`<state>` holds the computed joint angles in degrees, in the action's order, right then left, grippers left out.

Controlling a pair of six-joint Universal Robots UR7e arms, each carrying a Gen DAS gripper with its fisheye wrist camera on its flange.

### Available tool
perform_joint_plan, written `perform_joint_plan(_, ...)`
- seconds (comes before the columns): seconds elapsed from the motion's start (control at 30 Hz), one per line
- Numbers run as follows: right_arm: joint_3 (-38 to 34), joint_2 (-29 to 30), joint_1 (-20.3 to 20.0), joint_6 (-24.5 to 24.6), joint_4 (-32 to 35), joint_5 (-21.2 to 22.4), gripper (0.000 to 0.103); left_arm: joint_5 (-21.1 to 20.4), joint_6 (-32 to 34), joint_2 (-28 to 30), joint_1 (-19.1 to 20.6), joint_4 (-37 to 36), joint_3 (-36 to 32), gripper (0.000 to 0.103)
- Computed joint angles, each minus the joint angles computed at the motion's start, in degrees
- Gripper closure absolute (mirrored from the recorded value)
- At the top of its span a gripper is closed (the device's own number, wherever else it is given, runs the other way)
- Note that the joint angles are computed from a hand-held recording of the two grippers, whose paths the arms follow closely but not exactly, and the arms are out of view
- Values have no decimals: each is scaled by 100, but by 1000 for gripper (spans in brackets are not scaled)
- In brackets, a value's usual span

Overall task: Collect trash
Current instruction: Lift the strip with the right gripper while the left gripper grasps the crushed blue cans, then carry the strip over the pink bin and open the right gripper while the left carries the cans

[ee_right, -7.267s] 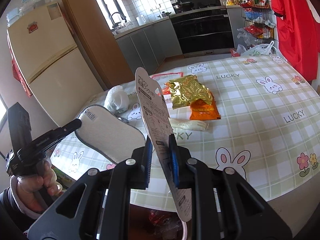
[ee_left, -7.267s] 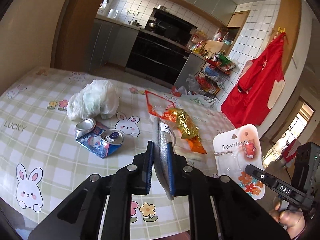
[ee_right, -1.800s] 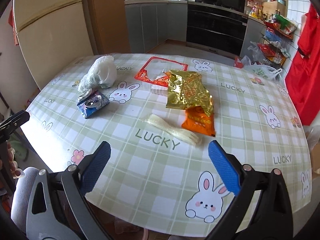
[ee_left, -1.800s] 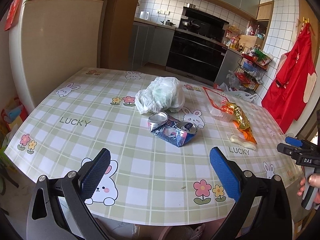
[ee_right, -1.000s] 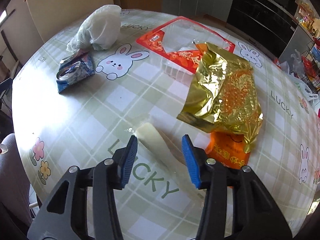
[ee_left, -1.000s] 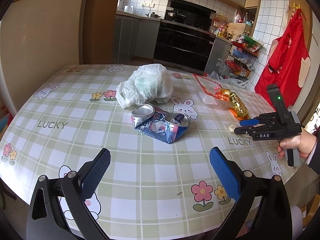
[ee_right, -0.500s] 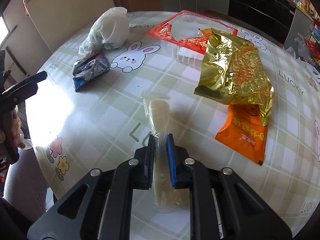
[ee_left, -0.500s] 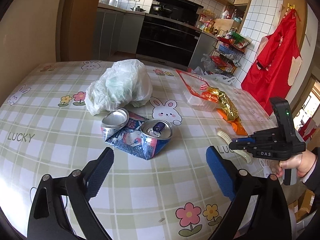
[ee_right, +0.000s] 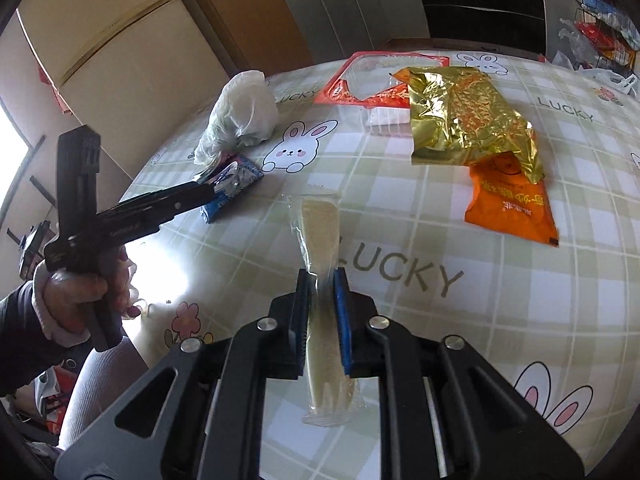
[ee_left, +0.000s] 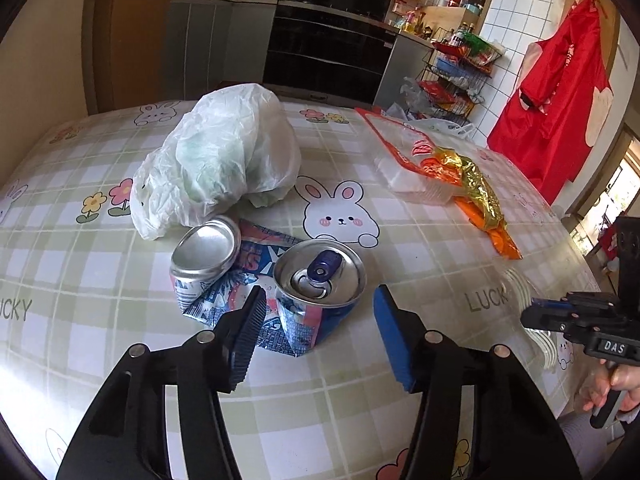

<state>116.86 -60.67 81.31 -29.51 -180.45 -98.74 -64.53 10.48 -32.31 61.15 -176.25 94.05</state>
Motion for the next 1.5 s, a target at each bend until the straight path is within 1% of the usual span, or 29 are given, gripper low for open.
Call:
perform_joint_plan(0.13, 91, -67, -45, 86, -82, 95, 87, 91, -21, 95, 38, 277, -176, 48)
perform_joint_plan(0.3, 141, -108, -82, 194, -119, 186, 87, 371, 230, 233, -41, 510, -339, 47)
perform_joint_plan(0.53, 152, -98, -107, 272, -130, 204, 87, 818, 812, 487, -158, 382, -513, 46)
perform_joint_plan(0.57, 160, -103, -109, 281, -140, 210, 87, 896, 901, 523, -174, 271, -508, 49)
perform_joint_plan(0.6, 172, -111, -110, 291, -156, 208, 87, 904, 955, 540, -178, 201, -504, 52)
perform_joint_plan(0.7, 220, -159, -114, 351, -196, 223, 87, 794, 959, 499, -188, 82, -408, 52)
perform_joint_plan(0.87, 370, -289, -37, 367, -363, 203, 87, 567, 1010, 243, -295, -238, -2, 53)
perform_joint_plan(1.13, 731, -596, 150, 478, -668, 358, 87, 339, 716, -567, -672, -901, 1085, 53)
perform_joint_plan(1.37, 1213, -1039, 398, 584, -948, 423, 87, 266, 317, -1343, -1111, -1314, 1994, 53)
perform_joint_plan(1.5, 1573, -1345, 530, 641, -1140, 473, 87, 329, 131, -1750, -1409, -1503, 2466, 53)
